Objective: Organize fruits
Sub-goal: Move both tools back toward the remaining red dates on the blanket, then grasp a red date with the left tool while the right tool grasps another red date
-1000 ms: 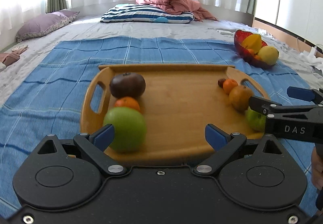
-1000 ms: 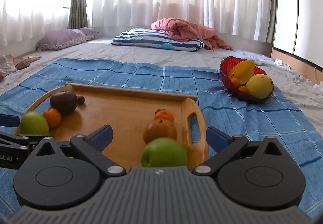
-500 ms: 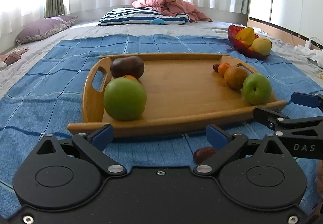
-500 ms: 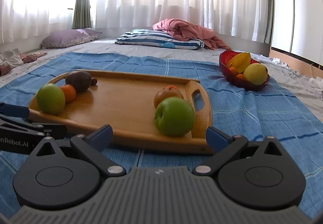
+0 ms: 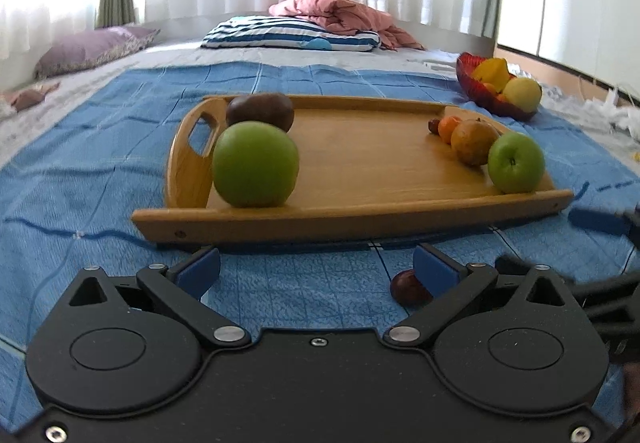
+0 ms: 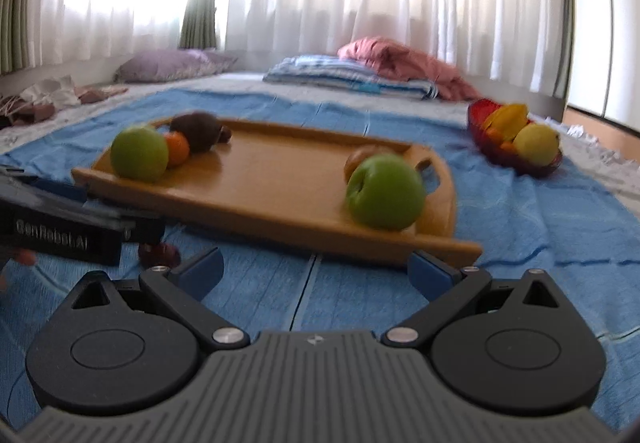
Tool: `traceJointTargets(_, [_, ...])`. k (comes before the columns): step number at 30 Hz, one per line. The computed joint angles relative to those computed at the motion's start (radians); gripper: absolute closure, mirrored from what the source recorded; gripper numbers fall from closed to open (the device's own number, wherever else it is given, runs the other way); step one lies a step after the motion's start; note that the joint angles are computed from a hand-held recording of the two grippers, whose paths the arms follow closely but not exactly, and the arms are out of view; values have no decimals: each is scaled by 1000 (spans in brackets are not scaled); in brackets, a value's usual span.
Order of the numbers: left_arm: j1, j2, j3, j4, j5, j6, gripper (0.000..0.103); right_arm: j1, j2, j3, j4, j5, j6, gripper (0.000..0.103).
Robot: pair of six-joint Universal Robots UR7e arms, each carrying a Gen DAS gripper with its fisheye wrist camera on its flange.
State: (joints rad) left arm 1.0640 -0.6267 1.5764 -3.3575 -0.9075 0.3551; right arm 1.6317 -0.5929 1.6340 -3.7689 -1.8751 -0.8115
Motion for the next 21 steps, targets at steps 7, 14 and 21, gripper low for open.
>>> traceJointTargets(7, [13,-7,8,-3,-23,-30,0,-7,14,10,-14,27,-74,0])
traceJointTargets(14, [-5,-17,24,4,1,-22,1,-13,11,33,-70,77,-91,0])
traceJointTargets(21, [-17,-47,61,80,-21,-46,22,-10,-41,94,-1,120,-69,14])
